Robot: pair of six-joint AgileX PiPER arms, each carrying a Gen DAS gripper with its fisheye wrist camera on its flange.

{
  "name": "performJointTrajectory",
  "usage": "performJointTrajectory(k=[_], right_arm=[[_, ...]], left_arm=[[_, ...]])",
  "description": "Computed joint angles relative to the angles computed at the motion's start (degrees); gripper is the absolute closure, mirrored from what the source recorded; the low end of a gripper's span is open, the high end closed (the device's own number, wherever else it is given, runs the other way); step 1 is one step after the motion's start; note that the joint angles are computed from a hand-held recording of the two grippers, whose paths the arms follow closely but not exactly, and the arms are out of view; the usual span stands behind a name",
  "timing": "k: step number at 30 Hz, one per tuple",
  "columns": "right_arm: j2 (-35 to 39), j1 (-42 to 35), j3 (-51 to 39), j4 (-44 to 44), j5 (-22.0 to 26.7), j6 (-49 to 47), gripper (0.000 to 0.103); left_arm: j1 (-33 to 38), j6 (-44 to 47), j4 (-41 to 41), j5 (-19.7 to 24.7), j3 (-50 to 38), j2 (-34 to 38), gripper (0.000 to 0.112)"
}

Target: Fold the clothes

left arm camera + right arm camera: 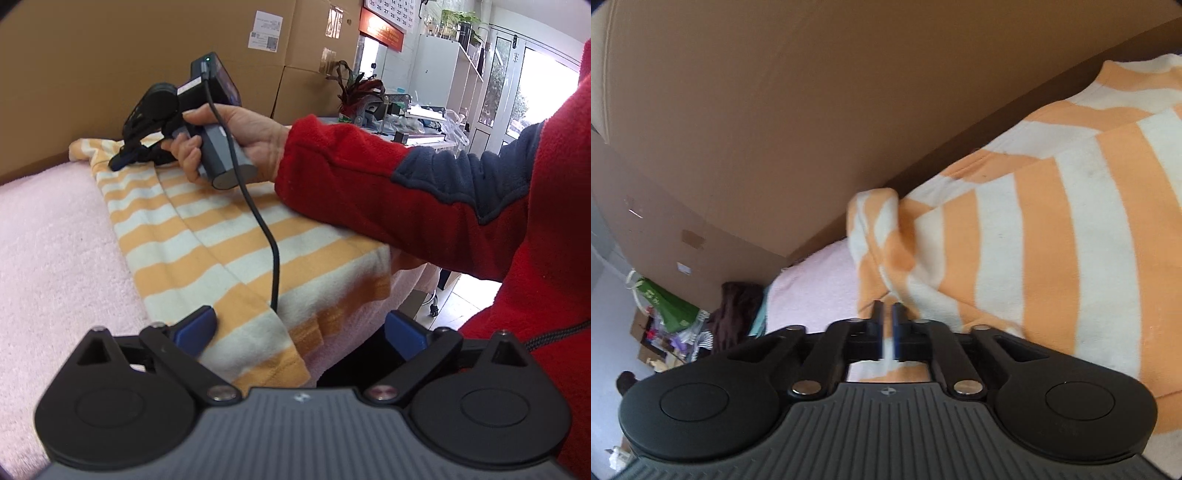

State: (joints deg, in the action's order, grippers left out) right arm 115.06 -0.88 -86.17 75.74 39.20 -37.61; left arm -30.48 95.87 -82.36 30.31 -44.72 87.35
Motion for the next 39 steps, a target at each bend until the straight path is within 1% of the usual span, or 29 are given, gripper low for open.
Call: performJointTrajectory(k=[1,2,3,4,5,6,7,9,10,11,12,13,15,16,17,18,19,21,23,25,27,30,31,35,36,37,38,39], right_arm=[[0.37,0.34,-0.61,-2.08,-0.97,1.77,0.103],[-0.3,0.22,-0.19,-2.59,-0.85,2.09,0.103],[-1.0,0.08,0.25,-3.05,-0.69,2.37,0.099],[-1.61,-0.15,0.64,-2.62,0.4,0.58,0.088],[-1.68,-0.03,0.49,-3.69,1.13,0.84,0.082],[-1.72,0.1,0.26,-4.84,1.87,1.2,0.08],[-1.75,0.25,0.02,-5.97,2.61,1.56,0.084],[-2.08,-0.26,1.17,-5.6,2.2,2.39,0.091],[-2.5,-0.68,1.54,-6.51,2.55,4.9,0.093],[-3.47,-1.55,2.7,-6.23,3.92,5.3,0.09],[-4.22,-2.51,4.16,-5.07,6.89,3.41,0.082],[-4.89,-3.5,5.7,-3.82,9.93,1.21,0.077],[-6.08,-5.18,9.72,-1.65,15.38,-3.63,0.08],[-7.23,-5.73,13.14,1.26,16.14,-8.84,0.085],[-9.08,-6.07,16.3,2.34,15.02,-12.56,0.094],[-10.92,-6.41,19.28,3.31,13.9,-16.05,0.098],[-11.89,-7.12,21.16,4.27,13.83,-17.25,0.1],[-12.6,-8.58,23.54,6.27,15.34,-18.37,0.1],[-13.81,-8.94,25.26,6.79,15.4,-20.33,0.1],[-14.5,-8.73,26.33,7.97,14.59,-22.67,0.1],[-14.41,-8.2,26.51,9.11,13.67,-23.35,0.1],[-14.3,-9.2,26.97,10.06,14.24,-23.08,0.1],[-15.06,-9.74,27.87,10.36,13.58,-22.95,0.1],[-18.73,-13.78,32.82,12.64,11.31,-24.39,0.1],[-19.56,-15.74,34.04,12.72,11.66,-24.75,0.101],[-20.32,-17.78,35.14,12.7,12.09,-25.04,0.101],[-21.37,-19.63,36.19,12.37,11.76,-25.75,0.102],[-22.68,-21.6,37.37,11.94,11.25,-26.3,0.102]], left_arm=[[0.05,-0.39,0.19,0.09,0.12,-0.15,0.015],[0.22,-0.62,0.29,0.29,0.29,-0.3,0.015],[0.28,-0.79,0.26,0.34,0.4,-0.4,0.015],[0.59,-0.4,-0.03,0.53,0.76,-0.56,0.015],[0.63,-0.43,-0.02,0.56,0.76,-0.55,0.015],[0.67,-0.51,0.02,0.59,0.75,-0.54,0.014],[0.56,-1.04,0.49,0.49,0.57,-0.5,0.014],[0.44,-1.74,1.07,0.33,0.38,-0.52,0.013],[0.43,-1.9,1.18,0.26,0.39,-0.57,0.013],[0.42,-2.05,1.29,0.2,0.39,-0.62,0.013],[0.41,-2.22,1.4,0.13,0.39,-0.67,0.013],[0.4,-2.42,1.54,0.07,0.38,-0.73,0.013],[0.21,-3.28,2.34,-0.1,0.12,-0.73,0.013],[0.19,-4.56,3.71,0.07,-0.33,-0.64,0.013],[0.29,-6.65,5.9,0.58,-1.07,-0.51,0.013],[0.34,-8.85,8.19,1.13,-1.79,-0.48,0.013],[0.41,-11.32,10.85,1.81,-2.64,-0.53,0.014],[0.42,-14.64,14.86,2.66,-4.16,-0.85,0.017],[0.32,-16.45,17.75,2.95,-5.48,-1.35,0.018],[-0.43,-13.35,16.14,0.04,-6.2,-2.19,0.018],[-1.01,-9.09,12.24,-3.06,-7.91,-1.76,0.017],[-3.05,-3.72,6.43,-9.09,-12.33,0.94,0.017],[-3.71,-1.53,4.29,-11.03,-13.75,2.08,0.018],[-5.04,3.26,0.59,-16.61,-21.58,8.16,0.034],[-5.36,3.27,0.28,-17.67,-23.56,9.61,0.04],[-5.5,3.67,-0.77,-18.34,-25.9,11.38,0.043],[-5.56,1.77,0.2,-18.64,-28.68,13.38,0.049],[-5.62,-2.41,3.47,-18.86,-31.72,15.51,0.056]])
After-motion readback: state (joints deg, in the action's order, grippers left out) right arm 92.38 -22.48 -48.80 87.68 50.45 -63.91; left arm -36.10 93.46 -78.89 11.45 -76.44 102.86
